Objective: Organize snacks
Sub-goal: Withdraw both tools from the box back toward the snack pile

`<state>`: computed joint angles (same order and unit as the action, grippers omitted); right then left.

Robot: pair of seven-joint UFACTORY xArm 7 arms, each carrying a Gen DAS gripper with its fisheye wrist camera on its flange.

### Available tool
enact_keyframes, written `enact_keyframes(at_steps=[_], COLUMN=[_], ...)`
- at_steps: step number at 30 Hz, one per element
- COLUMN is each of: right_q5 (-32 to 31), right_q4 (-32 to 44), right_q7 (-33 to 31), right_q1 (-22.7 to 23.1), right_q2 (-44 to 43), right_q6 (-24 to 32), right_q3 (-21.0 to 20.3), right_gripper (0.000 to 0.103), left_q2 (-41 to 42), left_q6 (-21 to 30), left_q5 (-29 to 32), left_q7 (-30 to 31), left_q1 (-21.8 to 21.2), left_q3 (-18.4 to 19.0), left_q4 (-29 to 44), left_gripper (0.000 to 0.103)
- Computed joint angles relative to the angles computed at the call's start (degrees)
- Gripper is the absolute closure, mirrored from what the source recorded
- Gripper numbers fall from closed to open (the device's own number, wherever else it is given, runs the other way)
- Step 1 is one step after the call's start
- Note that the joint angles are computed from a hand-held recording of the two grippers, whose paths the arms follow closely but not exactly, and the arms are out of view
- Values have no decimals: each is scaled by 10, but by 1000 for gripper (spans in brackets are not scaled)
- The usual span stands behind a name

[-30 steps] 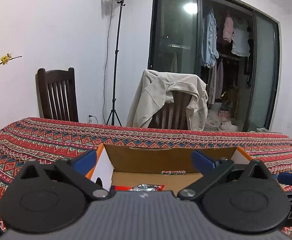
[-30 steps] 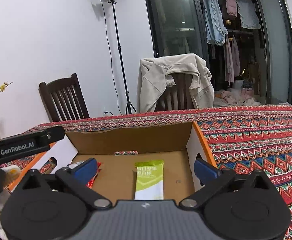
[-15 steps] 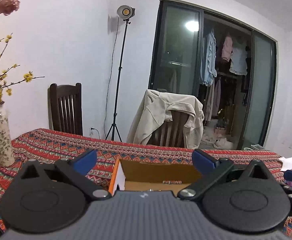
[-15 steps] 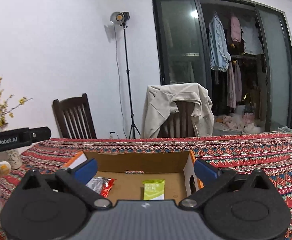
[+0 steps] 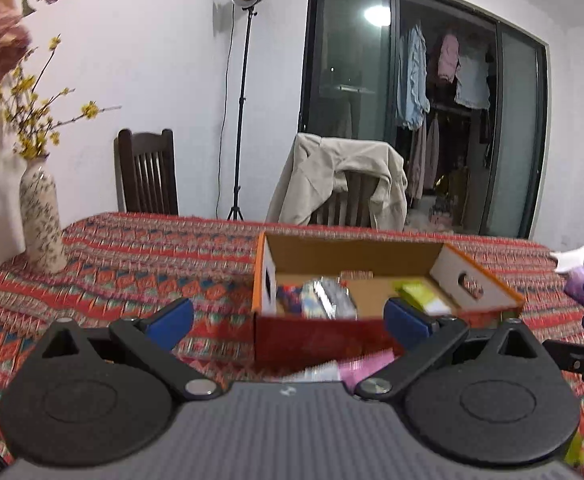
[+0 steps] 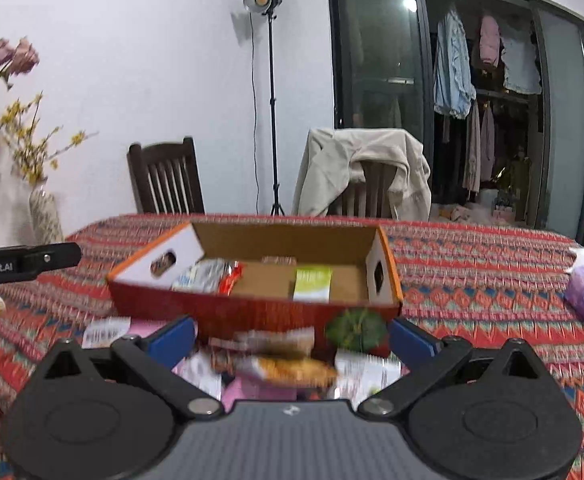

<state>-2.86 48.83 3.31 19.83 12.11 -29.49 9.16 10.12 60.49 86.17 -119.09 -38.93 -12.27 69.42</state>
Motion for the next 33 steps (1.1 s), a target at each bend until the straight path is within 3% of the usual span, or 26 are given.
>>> enact_keyframes(at_steps=[10, 19, 24, 28, 32, 33], right_q5=[-27, -2, 55, 112, 234, 245], right_q4=[-105, -149, -150, -146, -123, -119], right_q7=[27, 6, -42, -103, -209, -218], right_q1=[-11, 9, 40, 75, 145, 149], right_q2=[-55, -75, -60, -44, -17, -11], right_q6=[-21, -22, -26, -33, -33, -36], right_q3=[5, 11, 17, 18, -4, -5], right_gripper=[0, 0, 2, 15, 25, 34], left_q2=[-42, -40, -32, -34, -38, -39], left_q6=[8, 15, 10, 10, 10, 8], left_q5=[-46, -49, -54, -57, -58, -57], left_q7=[-42, -64, -68, -76, -88, -91], left_q1=[-11, -24, -31, -36, -38, -37], left_q3=[-31, -44, -44, -45, -46, -46], left_q4=[-73, -83, -86, -95, -105, -108], left_gripper=[0, 0, 0, 0, 0, 0])
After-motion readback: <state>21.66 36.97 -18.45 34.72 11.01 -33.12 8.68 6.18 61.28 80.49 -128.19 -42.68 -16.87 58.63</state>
